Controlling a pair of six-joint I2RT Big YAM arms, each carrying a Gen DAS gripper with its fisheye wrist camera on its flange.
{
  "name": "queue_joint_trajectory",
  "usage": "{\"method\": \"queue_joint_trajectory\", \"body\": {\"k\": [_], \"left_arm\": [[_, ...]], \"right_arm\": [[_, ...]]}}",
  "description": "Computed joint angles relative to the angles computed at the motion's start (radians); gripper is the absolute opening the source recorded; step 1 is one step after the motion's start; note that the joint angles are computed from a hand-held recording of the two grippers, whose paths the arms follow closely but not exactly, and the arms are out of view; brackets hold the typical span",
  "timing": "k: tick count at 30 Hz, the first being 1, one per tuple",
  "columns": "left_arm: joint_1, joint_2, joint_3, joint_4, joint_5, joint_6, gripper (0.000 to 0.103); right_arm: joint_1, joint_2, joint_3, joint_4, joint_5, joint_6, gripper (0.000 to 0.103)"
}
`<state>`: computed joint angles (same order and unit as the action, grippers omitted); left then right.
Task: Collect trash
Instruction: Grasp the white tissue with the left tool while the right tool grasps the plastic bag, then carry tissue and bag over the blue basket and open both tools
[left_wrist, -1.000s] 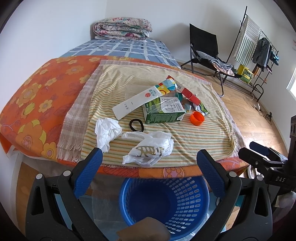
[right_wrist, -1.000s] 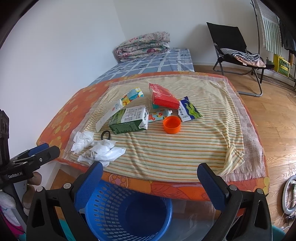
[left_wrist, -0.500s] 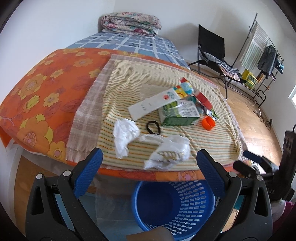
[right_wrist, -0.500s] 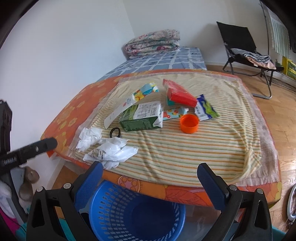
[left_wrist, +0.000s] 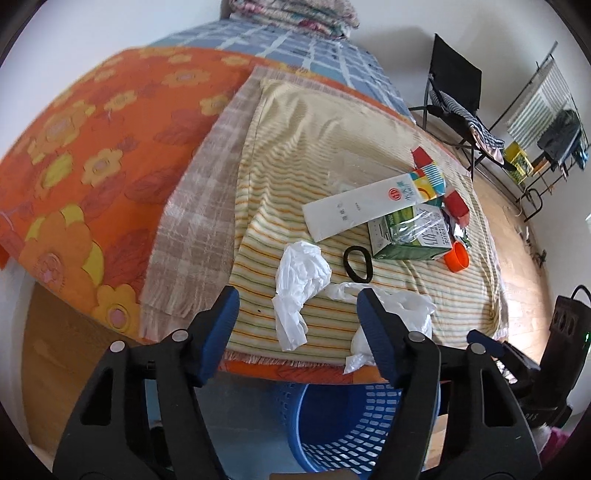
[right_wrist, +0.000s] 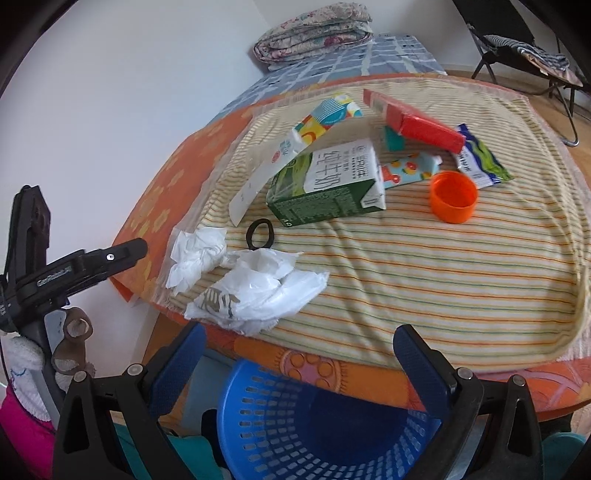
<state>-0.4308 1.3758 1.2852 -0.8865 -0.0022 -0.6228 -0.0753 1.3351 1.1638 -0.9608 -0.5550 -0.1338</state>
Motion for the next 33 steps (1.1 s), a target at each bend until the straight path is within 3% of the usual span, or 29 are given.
{"method": "queue_joint_trajectory", "body": {"k": [6, 10, 14, 19, 21, 26, 30, 33], "left_arm": [[0.011, 0.052, 0.016, 0.005, 0.087, -0.017, 0.059], [0.013, 0.082, 0.034, -0.003, 0.089, -0.014, 0.058], [0.025, 0.11, 0.046, -0.009, 0.112, -0.012, 0.049], [0.039, 0.126, 0.044, 0.001, 0.15, -0.027, 0.047], [0.039, 0.131, 0.046, -0.005, 0.155, -0.021, 0.036], [0.039, 0.127, 0.039, -0.003, 0.152, -0.023, 0.023], [0.041, 0.117, 0.027, 0.013, 0.148, -0.029, 0.014], [0.04, 0.109, 0.024, 0.021, 0.139, -0.031, 0.013]], "right_arm": [[0.063, 0.019, 0.012, 0.033, 0.026, 0.026, 0.102], [0.102, 0.038, 0.019, 0.051, 0.058, 0.04, 0.102], [0.133, 0.067, 0.031, 0.061, 0.098, 0.043, 0.101], [0.141, 0.105, 0.047, 0.049, 0.084, 0.05, 0.093], [0.144, 0.112, 0.053, 0.047, 0.076, 0.055, 0.09], [0.139, 0.113, 0.058, 0.035, 0.046, 0.046, 0.078], [0.131, 0.109, 0.057, 0.023, 0.02, 0.04, 0.068], [0.124, 0.102, 0.055, 0.019, 0.009, 0.038, 0.064]]}}
